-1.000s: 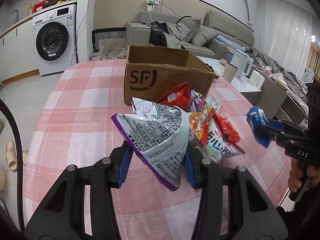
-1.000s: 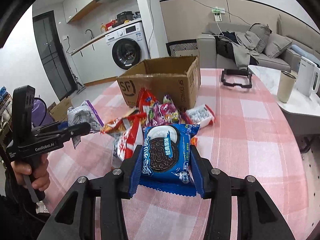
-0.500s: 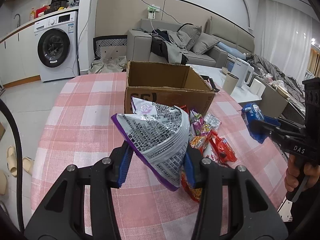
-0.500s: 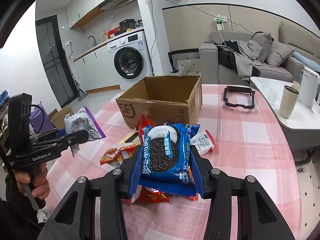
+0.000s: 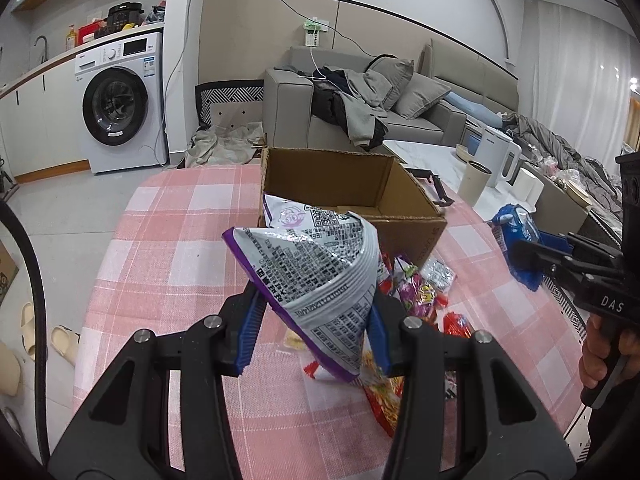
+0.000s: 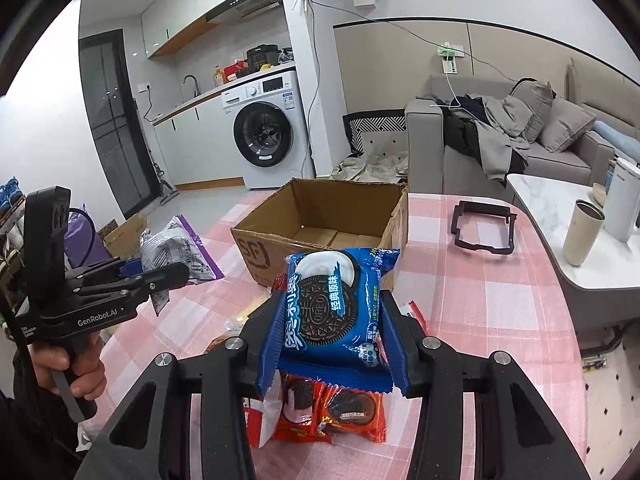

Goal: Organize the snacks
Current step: 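Carry the chip bag and blue Oreo packet over the open cardboard box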

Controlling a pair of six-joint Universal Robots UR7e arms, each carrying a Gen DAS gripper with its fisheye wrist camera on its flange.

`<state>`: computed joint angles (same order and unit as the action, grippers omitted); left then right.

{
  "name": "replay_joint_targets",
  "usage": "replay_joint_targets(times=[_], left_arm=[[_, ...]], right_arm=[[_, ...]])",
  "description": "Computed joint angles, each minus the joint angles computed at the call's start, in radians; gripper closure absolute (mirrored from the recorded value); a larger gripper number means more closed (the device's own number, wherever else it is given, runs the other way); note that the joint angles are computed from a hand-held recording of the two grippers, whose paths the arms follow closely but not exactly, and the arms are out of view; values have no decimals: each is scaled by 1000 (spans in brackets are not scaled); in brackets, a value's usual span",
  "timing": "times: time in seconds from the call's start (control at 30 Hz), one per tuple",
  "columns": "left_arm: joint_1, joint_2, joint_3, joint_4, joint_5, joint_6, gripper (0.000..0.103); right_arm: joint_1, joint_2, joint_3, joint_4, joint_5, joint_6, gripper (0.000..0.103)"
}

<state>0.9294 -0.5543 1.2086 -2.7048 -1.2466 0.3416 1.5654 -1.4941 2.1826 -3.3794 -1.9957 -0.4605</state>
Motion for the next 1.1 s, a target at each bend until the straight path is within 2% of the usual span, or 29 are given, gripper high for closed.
replay_joint_targets(times=[0.4,0.83,1.1], left_arm=[[2,100,-169,55,16,20,60],[6,199,-348,135,6,44,60],[15,304,-541,239,-3,52,60]], right_arm=[[-11,27,-73,33,26,6,57],[-3,81,-153,68,15,9,57],[3,157,-242,86,-8,19,57]])
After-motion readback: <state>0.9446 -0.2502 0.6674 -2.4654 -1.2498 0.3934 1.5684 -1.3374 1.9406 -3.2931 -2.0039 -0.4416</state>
